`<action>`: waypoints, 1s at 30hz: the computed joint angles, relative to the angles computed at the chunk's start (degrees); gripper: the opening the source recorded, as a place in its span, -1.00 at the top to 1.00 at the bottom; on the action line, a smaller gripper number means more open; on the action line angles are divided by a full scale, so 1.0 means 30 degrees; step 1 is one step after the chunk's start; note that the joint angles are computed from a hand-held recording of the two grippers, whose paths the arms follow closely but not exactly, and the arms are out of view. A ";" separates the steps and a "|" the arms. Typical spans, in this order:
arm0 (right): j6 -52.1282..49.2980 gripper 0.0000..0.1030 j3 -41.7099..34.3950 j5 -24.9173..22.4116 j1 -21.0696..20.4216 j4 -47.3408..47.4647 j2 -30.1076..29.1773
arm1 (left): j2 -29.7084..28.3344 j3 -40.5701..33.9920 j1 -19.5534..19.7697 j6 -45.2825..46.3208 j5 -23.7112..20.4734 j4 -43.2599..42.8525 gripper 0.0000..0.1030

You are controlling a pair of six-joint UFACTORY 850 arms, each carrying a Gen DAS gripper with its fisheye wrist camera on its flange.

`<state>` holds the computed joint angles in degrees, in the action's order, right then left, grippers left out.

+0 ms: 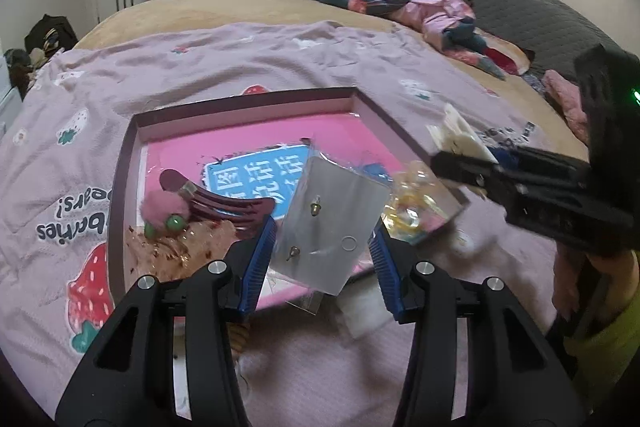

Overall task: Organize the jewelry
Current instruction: 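Carry the clear packet and white claw clip into the tray and open both tools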

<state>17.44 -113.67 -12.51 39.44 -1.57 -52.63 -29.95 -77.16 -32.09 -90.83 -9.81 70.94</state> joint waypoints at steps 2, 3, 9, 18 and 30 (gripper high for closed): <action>0.0287 0.31 -0.0607 -0.0452 0.0063 -0.0487 -0.0471 | -0.0345 -0.0320 0.0184 0.0953 -0.0111 -0.1131 0.24; 0.0571 0.31 -0.0956 -0.0703 0.0101 -0.0891 -0.0737 | -0.0512 -0.0528 0.0282 0.1690 -0.0112 -0.1948 0.24; 0.1001 0.31 -0.2226 -0.1439 0.0127 -0.1361 -0.1700 | -0.0939 -0.0842 0.0593 0.2737 -0.0039 -0.3354 0.23; 0.3070 -0.08 -0.2450 -0.1571 0.0251 -0.3397 -0.1863 | -0.0979 -0.0785 0.0643 0.2656 -0.0128 -0.3545 0.20; 1.1110 -0.63 0.2476 0.1096 0.0696 -1.1366 0.1471 | 0.1064 0.1357 0.0343 -0.5227 -0.0866 0.3447 -0.45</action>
<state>50.77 -106.24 -9.22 41.53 -35.66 -48.22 -26.76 -73.09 -31.07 -106.51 -12.41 81.28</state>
